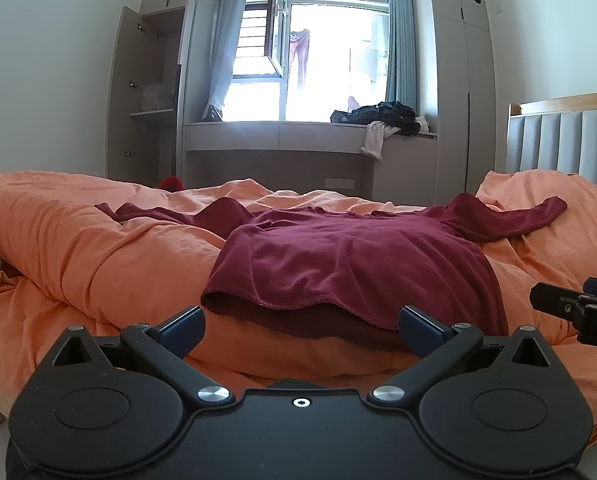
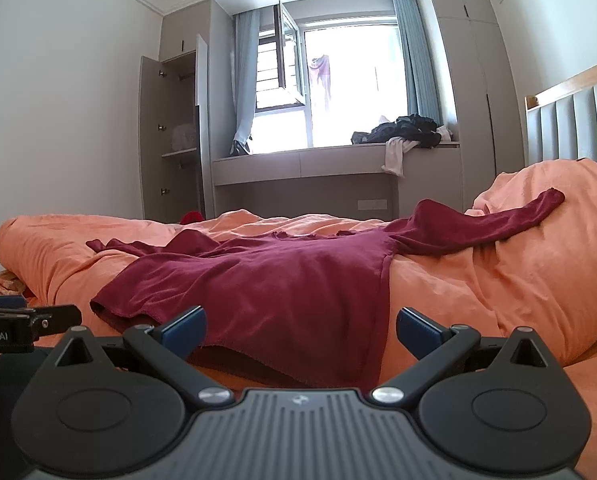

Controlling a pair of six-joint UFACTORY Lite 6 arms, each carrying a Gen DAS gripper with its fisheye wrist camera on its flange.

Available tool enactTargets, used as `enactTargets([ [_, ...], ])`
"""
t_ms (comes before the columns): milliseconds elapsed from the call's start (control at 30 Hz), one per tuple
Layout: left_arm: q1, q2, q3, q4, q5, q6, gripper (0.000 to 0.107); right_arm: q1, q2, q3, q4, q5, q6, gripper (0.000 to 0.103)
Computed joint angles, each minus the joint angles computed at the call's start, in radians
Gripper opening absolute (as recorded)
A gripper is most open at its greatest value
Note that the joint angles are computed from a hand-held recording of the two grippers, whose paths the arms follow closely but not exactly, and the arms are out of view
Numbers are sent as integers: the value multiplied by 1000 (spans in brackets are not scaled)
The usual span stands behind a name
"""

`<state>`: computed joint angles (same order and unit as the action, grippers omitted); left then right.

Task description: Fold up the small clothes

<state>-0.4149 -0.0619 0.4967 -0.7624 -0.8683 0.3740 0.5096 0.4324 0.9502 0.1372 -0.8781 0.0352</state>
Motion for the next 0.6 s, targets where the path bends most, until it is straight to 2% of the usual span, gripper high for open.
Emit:
enactTargets([
  [600,1,0,0,0,1,0,103,2,13,16,12,16,6,103],
])
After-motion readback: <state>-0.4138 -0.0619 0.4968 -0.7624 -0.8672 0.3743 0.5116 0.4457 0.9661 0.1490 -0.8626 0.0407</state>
